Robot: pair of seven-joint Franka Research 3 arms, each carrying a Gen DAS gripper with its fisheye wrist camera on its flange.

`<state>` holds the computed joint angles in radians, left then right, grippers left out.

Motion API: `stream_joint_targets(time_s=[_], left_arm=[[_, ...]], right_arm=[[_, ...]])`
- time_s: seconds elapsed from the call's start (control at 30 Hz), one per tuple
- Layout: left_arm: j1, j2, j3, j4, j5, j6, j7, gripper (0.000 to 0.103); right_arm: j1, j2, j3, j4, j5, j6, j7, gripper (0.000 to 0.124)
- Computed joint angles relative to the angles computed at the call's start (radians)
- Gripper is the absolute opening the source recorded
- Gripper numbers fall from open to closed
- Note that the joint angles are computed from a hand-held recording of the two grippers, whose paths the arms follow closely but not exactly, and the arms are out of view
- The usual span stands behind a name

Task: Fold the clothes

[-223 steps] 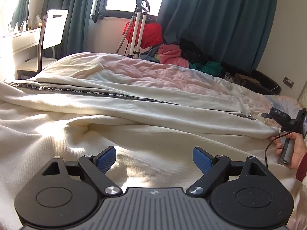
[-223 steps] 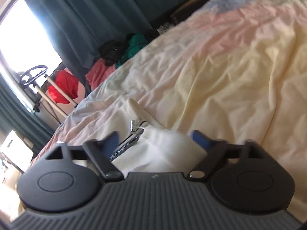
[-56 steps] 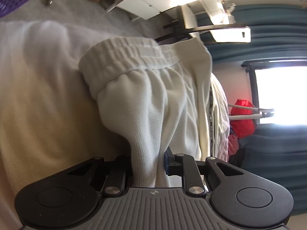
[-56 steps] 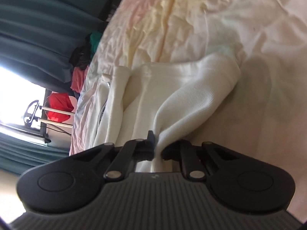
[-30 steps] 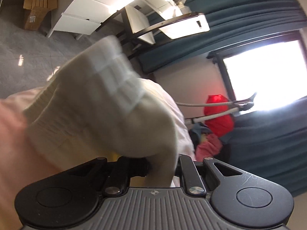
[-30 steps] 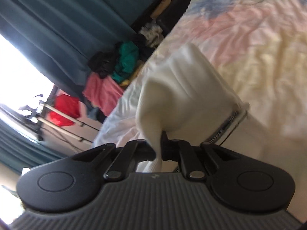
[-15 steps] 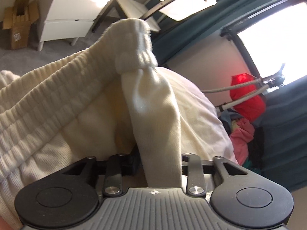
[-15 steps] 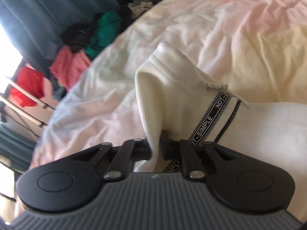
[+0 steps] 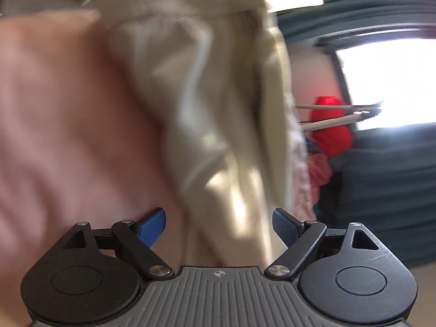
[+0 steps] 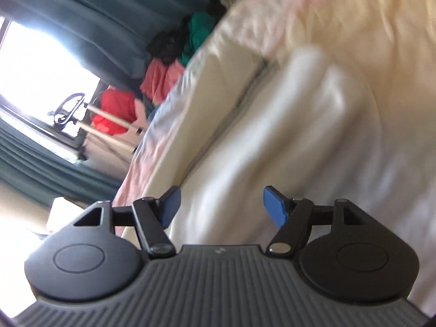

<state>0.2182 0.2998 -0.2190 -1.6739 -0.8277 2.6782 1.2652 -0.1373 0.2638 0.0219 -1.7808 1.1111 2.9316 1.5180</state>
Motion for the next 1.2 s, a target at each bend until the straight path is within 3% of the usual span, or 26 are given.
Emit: stream_joint_targets(time_s=[0.1, 0.27, 0.4, 0.5, 0.53, 0.57, 0.63, 0.67, 0.7, 0.87, 0.9, 1.0, 1.03, 1.13, 1.2], left_arm=[[0.004, -0.054, 0.001, -0.078, -0.08, 0.054, -0.04, 0.087], [0.015, 0.008, -0.025, -0.047, -0.219, 0.151, 0.058, 0.087], [0.025, 0.115, -0.061, 0.061, -0.234, 0.243, 0.149, 0.085], [-0.001, 0.176, -0.057, 0.117, -0.123, 0.333, 0.144, 0.066], [-0.001, 0.191, -0.059, 0.124, -0.101, 0.352, 0.131, 0.056], [-0.003, 0.206, -0.059, 0.132, -0.078, 0.37, 0.116, 0.04], [0.059, 0.199, -0.12, 0.103, -0.104, 0.398, 0.141, 0.019], [0.092, 0.196, -0.152, 0.09, -0.118, 0.411, 0.154, 0.014], [0.136, 0.208, -0.209, 0.094, -0.147, 0.428, 0.189, 0.012], [0.226, 0.195, -0.339, 0.068, -0.117, 0.539, 0.265, 0.008], [0.242, 0.184, -0.36, 0.057, -0.109, 0.548, 0.266, 0.008], [0.396, 0.167, -0.535, 0.005, -0.129, 0.575, 0.332, 0.007], [0.432, 0.152, -0.568, -0.014, -0.13, 0.573, 0.336, 0.007], [0.546, 0.109, -0.671, -0.069, -0.134, 0.561, 0.346, 0.007], [0.617, 0.08, -0.724, -0.092, -0.134, 0.534, 0.34, 0.007]], right_arm=[[-0.032, -0.017, 0.022, -0.017, 0.121, -0.095, -0.078, 0.07], [-0.039, 0.038, 0.019, 0.038, 0.302, -0.164, -0.157, 0.07], [-0.033, 0.103, 0.02, 0.095, 0.33, -0.135, -0.19, 0.068], [-0.034, 0.14, 0.033, 0.139, 0.361, -0.094, -0.224, 0.067], [-0.031, 0.153, 0.034, 0.157, 0.354, -0.074, -0.228, 0.067], [-0.026, 0.166, 0.034, 0.174, 0.336, -0.053, -0.223, 0.067], [-0.02, 0.197, 0.033, 0.208, 0.28, -0.014, -0.193, 0.064], [-0.015, 0.209, 0.032, 0.218, 0.243, 0.011, -0.168, 0.059], [-0.008, 0.219, 0.027, 0.225, 0.199, 0.033, -0.137, 0.05], [0.006, 0.213, 0.02, 0.195, 0.03, 0.097, -0.052, 0.026], [-0.019, 0.196, 0.052, 0.177, 0.055, 0.113, -0.077, 0.02], [-0.084, 0.147, 0.131, 0.132, 0.153, 0.146, -0.17, 0.014], [-0.095, 0.129, 0.142, 0.119, 0.19, 0.146, -0.204, 0.014], [-0.103, 0.068, 0.135, 0.066, 0.282, 0.111, -0.283, 0.014], [-0.096, 0.022, 0.107, 0.019, 0.293, 0.067, -0.266, 0.013]])
